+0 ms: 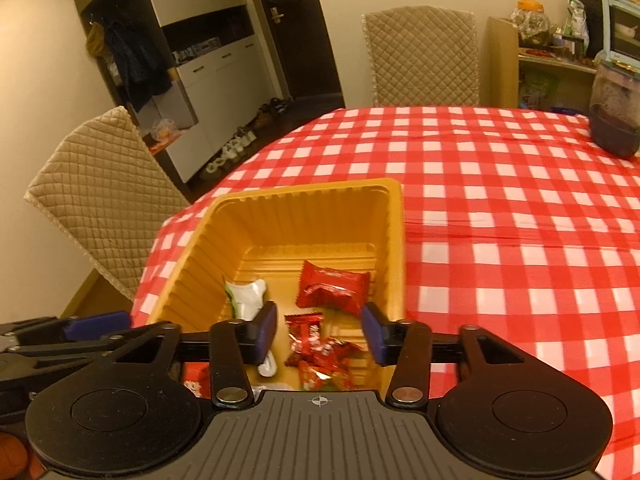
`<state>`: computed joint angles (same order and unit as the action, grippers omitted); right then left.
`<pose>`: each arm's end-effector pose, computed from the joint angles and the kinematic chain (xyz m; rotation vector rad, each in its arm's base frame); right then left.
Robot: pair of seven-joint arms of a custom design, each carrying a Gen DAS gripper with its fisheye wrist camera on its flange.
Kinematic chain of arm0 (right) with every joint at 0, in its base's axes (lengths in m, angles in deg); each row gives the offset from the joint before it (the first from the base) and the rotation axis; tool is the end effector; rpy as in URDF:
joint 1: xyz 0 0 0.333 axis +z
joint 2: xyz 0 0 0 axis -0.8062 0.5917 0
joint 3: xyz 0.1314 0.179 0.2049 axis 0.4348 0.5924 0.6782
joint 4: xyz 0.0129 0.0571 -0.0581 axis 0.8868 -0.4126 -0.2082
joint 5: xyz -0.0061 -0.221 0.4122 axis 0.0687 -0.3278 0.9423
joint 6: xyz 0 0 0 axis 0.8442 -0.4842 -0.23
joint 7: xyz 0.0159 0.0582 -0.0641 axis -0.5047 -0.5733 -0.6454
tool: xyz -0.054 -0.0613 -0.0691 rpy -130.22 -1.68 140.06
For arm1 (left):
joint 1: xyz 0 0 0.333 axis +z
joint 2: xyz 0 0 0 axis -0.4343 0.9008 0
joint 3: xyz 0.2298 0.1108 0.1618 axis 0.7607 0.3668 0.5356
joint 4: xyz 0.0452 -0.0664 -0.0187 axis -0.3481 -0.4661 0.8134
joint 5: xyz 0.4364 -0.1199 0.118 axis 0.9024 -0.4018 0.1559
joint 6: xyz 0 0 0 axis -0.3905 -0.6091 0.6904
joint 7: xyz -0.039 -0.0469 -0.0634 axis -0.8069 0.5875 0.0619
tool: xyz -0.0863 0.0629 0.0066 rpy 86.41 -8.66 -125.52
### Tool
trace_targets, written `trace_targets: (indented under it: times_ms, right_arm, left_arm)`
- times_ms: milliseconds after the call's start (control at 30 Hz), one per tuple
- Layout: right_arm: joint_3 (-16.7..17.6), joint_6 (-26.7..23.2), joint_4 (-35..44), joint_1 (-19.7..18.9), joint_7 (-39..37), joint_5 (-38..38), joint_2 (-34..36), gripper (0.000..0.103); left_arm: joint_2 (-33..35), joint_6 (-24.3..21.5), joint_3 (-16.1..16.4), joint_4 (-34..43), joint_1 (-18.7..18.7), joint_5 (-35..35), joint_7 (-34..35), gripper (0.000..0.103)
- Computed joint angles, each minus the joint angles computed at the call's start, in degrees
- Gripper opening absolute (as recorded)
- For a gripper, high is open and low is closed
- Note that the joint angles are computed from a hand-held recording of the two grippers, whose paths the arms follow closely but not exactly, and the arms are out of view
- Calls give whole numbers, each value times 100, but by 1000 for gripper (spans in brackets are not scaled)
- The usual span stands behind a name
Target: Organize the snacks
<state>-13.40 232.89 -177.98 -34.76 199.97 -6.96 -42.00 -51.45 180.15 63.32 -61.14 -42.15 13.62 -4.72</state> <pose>0.6281 0.2684 0.4486 -1.6113 1.6871 -0.4310 0.6058 -0.3363 0.4567 -1.6945 1.9453 -0.9420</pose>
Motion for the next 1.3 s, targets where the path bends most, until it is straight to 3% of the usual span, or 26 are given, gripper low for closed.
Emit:
trace_targets:
  times_ms: [133, 267, 500, 867, 1300]
  right_arm:
    - [-40, -192, -132, 27, 281, -337, -168, 62]
    - [18, -340, -293, -12, 493, -613, -374, 67]
    - [214, -548, -663, -145, 841, -1031, -861, 87]
    - [610, -932, -1363, -343, 1111, -1209, -1812, 91]
    - [1032, -1252, -2131, -483, 1327, -1037, -2971, 92]
  left_arm:
    - [-125, 11, 3, -100, -22, 154, -181, 79]
    - [-286, -58, -31, -207, -15, 374, -399, 88]
    - [-681, -214, -188, -478, 66, 525, -598, 103]
    - [-1513, -359, -527, -1134, 311, 802, -1122, 103]
    - [-2469, -690, -729, -1746, 285, -107, -699, 103]
